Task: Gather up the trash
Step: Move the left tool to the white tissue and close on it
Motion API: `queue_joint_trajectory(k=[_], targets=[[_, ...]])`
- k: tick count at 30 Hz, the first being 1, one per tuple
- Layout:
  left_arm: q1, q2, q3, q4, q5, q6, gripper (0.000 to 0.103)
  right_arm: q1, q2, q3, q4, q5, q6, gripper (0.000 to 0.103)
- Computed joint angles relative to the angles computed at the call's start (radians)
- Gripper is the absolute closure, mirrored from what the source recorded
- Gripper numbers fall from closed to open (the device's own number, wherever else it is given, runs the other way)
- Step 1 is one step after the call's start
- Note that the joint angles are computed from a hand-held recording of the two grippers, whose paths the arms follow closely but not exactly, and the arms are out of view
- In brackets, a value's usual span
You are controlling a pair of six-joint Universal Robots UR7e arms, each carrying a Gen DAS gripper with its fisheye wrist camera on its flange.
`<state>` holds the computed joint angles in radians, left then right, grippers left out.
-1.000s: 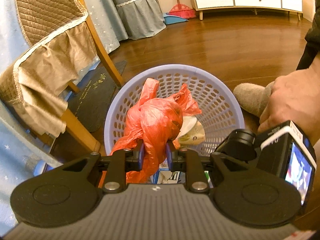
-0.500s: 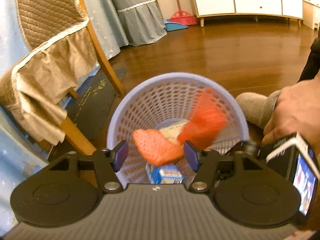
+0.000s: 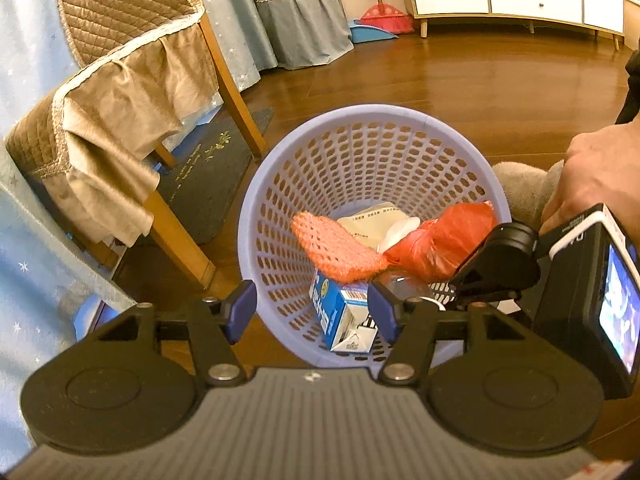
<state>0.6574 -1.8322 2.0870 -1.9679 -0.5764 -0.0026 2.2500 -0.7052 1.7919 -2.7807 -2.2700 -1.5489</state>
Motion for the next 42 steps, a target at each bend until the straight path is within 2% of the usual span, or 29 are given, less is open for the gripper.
queue_joint_trajectory(k=[8,15,20,23,30,33,36,42], targets=[[-0.008,-0.032,0.001,0.095,0.03,-0.085,0.045,-0.001,0.002,-0.001,0.0,0.001,0.0,0.093],[-0.015,-0.083,0.006,0.243,0.052,-0.211,0.043,0.002,0.003,0.0,-0.002,-0.001,0.0,0.093],[-0.026,-0.127,0.012,0.39,0.065,-0.338,0.043,0.001,0.003,0.002,-0.007,-0.002,-0.002,0.093],[-0.037,-0.16,0.017,0.493,0.07,-0.429,0.038,0.0,0.003,0.003,-0.01,-0.003,-0.007,0.093],[-0.051,-0.217,0.033,0.69,0.057,-0.61,0.037,-0.001,0.007,0.003,-0.022,-0.007,-0.015,0.093],[-0.051,-0.24,0.053,0.729,0.046,-0.642,0.032,-0.002,0.009,0.003,-0.029,-0.011,-0.021,0.093],[-0.045,-0.257,0.075,0.756,0.038,-0.652,0.032,-0.004,0.013,0.002,-0.04,-0.015,-0.029,0.093],[-0.036,-0.279,0.129,0.725,0.01,-0.648,0.032,-0.008,0.018,-0.002,-0.053,-0.021,-0.041,0.093]])
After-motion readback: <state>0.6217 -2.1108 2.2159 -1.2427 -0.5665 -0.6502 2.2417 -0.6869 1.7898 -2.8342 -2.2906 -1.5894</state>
